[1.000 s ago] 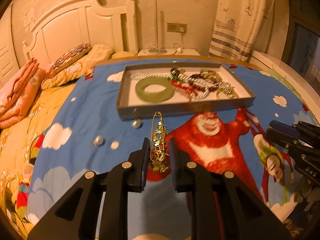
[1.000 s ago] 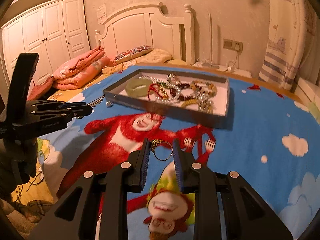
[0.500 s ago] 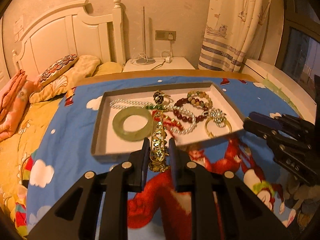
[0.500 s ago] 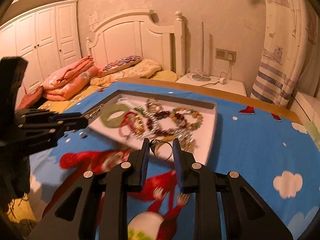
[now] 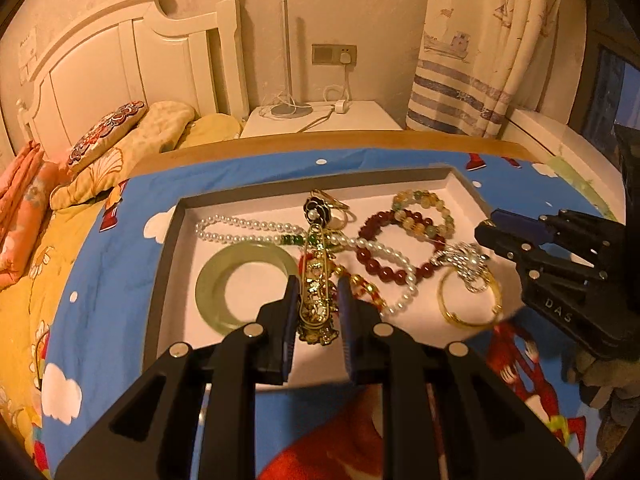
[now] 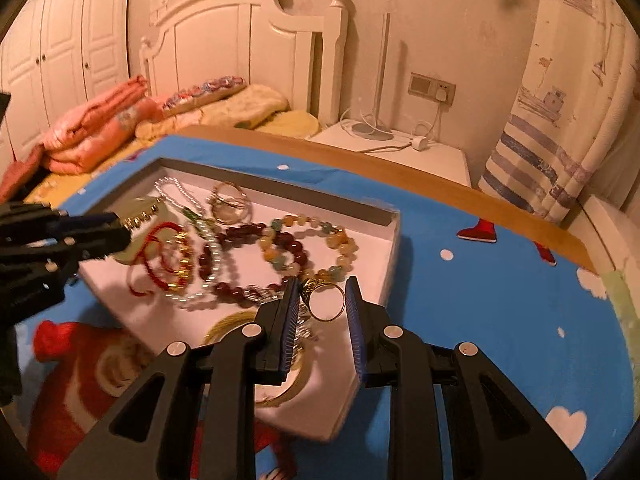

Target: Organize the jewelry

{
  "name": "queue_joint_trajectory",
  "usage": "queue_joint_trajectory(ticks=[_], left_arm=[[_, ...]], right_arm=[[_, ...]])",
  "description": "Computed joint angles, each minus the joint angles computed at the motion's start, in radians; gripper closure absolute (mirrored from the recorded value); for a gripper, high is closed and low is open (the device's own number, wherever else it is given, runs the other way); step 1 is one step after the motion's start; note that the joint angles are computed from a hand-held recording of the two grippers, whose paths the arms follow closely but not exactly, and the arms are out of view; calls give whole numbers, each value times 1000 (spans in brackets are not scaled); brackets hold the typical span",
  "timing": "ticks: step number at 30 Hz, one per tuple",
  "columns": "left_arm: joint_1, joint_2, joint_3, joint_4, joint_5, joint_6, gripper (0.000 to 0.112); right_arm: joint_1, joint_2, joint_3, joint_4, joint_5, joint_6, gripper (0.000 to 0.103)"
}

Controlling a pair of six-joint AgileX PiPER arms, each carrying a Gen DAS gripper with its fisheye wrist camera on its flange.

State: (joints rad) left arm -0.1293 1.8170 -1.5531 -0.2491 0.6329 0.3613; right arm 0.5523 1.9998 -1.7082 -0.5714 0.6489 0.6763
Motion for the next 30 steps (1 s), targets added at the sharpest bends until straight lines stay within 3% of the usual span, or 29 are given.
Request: queue_joint_trajectory(ticks=[10,12,14,19,25,30], left_arm=[[-12,64,-36,53,-16,-46,92],[-9,61,-35,44,-10,-47,91],[-3,53,-26,42,-17,-47,72],[18,-21,58,3,-88,6,42],[81,-134,183,-33,-154,49,25],[198,-239,328,-124,-198,155,16]], right_arm=[[0,90,-136,36,125,-92,79],[-6,78,-118,45,106,-84,72],[-13,58,-88,53,73,-70,66],[-14,-2,-5,39,5,-3,58],[4,-84,99,0,-61,100,56],[32,-170,227,-49,-146,245,47]])
